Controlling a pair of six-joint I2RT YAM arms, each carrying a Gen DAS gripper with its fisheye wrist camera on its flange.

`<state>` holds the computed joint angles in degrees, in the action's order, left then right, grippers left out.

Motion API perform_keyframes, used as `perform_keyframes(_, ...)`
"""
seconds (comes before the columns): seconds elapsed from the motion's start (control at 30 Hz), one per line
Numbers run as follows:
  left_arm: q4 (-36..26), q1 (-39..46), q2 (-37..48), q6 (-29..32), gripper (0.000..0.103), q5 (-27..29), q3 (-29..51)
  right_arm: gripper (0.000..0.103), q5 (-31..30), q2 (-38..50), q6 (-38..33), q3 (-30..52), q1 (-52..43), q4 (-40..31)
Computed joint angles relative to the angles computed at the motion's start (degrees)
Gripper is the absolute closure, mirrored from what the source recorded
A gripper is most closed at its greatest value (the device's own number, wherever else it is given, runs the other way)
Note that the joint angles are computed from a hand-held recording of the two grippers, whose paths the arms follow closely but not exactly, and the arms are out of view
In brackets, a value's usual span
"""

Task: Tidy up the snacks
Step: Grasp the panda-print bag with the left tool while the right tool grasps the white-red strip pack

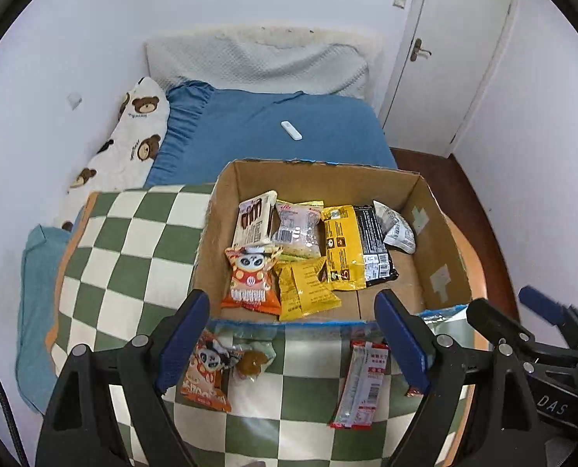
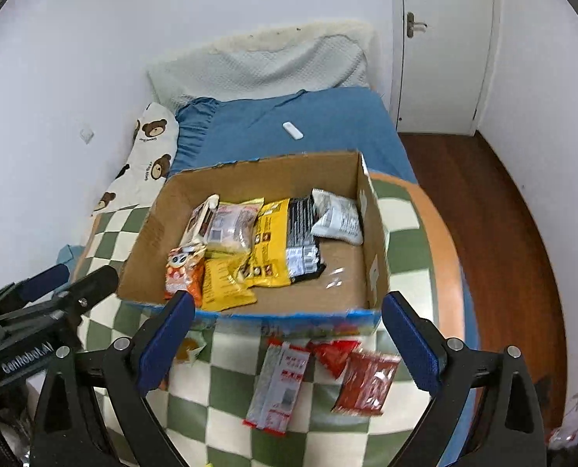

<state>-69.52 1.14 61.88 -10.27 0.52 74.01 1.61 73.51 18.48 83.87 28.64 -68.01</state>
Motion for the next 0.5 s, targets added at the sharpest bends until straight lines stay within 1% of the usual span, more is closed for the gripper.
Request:
perform_keyframes(0.07, -0.73, 4.17, -1.76, 2.60, 0.016, 1.93, -1.64, 0.004, -1.40, -2.24, 1.78, -3.13, 0.31, 0.55)
perform_keyframes(0.17, -0.81, 11.11, -4.55, 8.16, 0.016, 3.66, -6.75, 0.005, -0.54, -4.12, 4.82, -9.79, 2.31, 2.44)
perform_keyframes(0.23, -0.48, 17.51, -5.33, 14.15, 0.016, 5.52, -11.75, 0.013, -1.36, -4.25, 7.36, -15.66, 3.80, 4.59)
perform_keyframes(0.27, -0.06, 20.90, -4.75, 17.79, 0.016, 5.79, -14.65, 0.021, -1.67, -3.58, 8.88, -18.84, 4.54, 6.02)
perform_keyframes(0.33, 1.00, 25.43, -2.74, 22.52, 0.016, 5.81, -18.68, 0.022, -3.23, -2.12, 11.72, -24.08, 5.23, 9.26)
perform_keyframes(0.4, 4.56, 29.61, 0.59, 25.88, 0.016, 4.53, -23.17, 0.022, -4.92, -0.46, 14.02, -28.62, 5.22, 12.99)
perform_keyframes(0.5, 9.61, 31.33, 5.92, 26.81, 0.016, 3.66, -27.17, 0.022, -4.96, 3.25, 16.11, -32.13, 6.66, 17.27)
